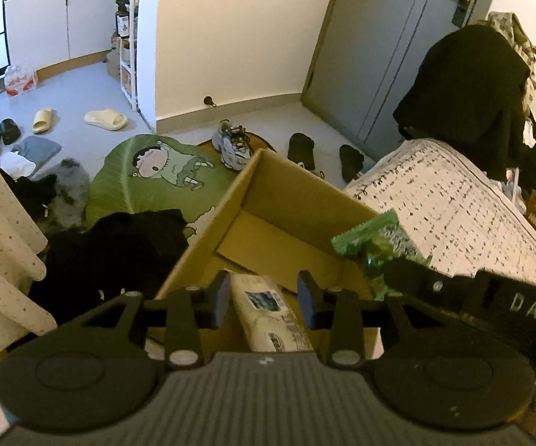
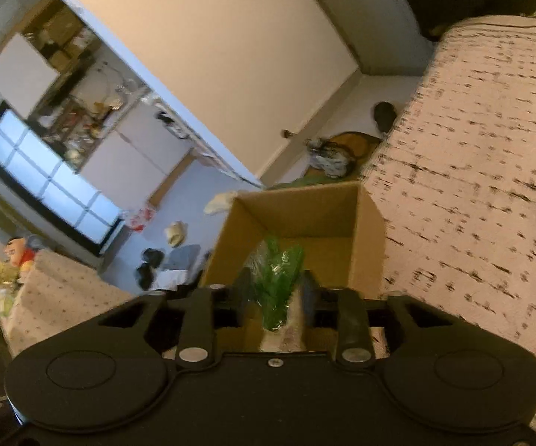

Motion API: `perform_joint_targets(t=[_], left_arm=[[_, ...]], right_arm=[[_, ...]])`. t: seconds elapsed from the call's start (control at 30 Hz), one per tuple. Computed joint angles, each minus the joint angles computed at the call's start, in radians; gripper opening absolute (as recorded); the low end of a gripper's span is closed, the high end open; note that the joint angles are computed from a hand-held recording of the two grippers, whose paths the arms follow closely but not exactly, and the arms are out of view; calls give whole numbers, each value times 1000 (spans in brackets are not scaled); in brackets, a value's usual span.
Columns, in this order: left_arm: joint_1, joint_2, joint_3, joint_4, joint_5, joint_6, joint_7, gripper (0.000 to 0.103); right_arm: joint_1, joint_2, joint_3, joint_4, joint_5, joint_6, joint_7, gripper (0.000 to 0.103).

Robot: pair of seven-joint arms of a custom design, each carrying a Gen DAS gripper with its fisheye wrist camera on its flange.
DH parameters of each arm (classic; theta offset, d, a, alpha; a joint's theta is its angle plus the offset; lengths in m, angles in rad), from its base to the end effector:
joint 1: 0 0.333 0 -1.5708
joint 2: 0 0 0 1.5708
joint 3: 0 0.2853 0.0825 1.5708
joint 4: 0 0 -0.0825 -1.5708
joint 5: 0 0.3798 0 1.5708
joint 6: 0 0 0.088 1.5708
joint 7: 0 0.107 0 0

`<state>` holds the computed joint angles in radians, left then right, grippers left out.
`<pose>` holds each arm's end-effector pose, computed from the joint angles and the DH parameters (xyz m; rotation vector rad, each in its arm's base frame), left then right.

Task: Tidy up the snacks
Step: 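Carry both snacks to the cardboard box and release them inside, then move both tools back over the remaining snack pile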

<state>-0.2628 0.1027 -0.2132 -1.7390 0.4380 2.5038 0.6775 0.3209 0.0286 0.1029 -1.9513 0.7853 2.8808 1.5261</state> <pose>0.5646 -0.2881 0.5567 -1.9849 1.6874 -0.8408 0.5672 0.2107 0.5275 -1.3607 1.6706 -0.0435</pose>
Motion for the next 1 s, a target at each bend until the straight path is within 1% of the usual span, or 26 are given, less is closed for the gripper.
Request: perform_joint_targets(t=[0.03, 0.1, 0.2, 0.27, 0.33, 0.37, 0.43, 0.47, 0.5, 0.53, 0.6, 0.63, 0.77, 0.8, 0.83, 0.87, 0.9, 0.93, 1.0], left_arm=[[1, -3, 1, -1, -4, 0, 0, 38], [4, -16, 1, -8, -14, -8, -1, 40], [7, -36, -1, -16, -29, -38, -10, 44], [6, -52, -5, -18, -36, -61, -20, 47], [8, -77, -8, -37, -56, -61, -16, 54], [10, -89, -9, -46, -62, -55, -11, 55], [10, -117, -14, -65, -55, -52, -14, 65], [12, -128, -15, -74, -46, -49, -20, 68], [12, -142, -19, -84, -34, -47, -33, 73], [12, -153, -22, -92, -35, -45, -32, 77], [9, -170, -24, -102, -72, -46, -4, 82], [8, -180, -27, -109, -80, -49, -1, 82], [5, -227, -40, -148, -63, -48, -6, 85], [4, -237, -44, -157, -56, -45, -6, 90], [4, -248, -50, -167, -39, -41, -13, 93], [5, -256, -56, -173, -19, -42, -23, 94], [5, -263, -60, -175, -8, -50, -28, 99], [1, -269, -59, -177, -16, -53, -18, 103], [-4, -286, -56, -195, -41, -36, -5, 103]], right_arm=[[3, -9, -1, -13, -36, 11, 22, 52], [6, -29, -1, -34, -70, 31, 36, 53], [4, -69, -8, -66, -136, 37, 103, 53], [1, -103, -7, -98, -197, 53, 150, 57], [-5, -147, -6, -137, -255, 58, 191, 63], [-9, -162, -6, -151, -283, 52, 208, 67], [-41, -209, 14, -186, -401, 28, 301, 69], [-46, -221, 15, -196, -428, 23, 319, 71], [-48, -242, 15, -211, -446, 15, 330, 73], [-46, -260, 12, -224, -451, 9, 335, 75], [-46, -286, 8, -241, -463, 3, 343, 76], [-49, -297, 9, -247, -474, -4, 347, 77], [-50, -338, 1, -268, -491, -23, 337, 87], [-47, -348, -4, -274, -487, -24, 327, 88], [-46, -359, -6, -282, -485, -22, 321, 89], [-46, -369, -9, -288, -483, -19, 314, 94], [-43, -378, -14, -299, -476, -7, 302, 95], [-47, -389, -13, -312, -475, 3, 300, 96], [-79, -410, 5, -328, -499, -4, 330, 96]])
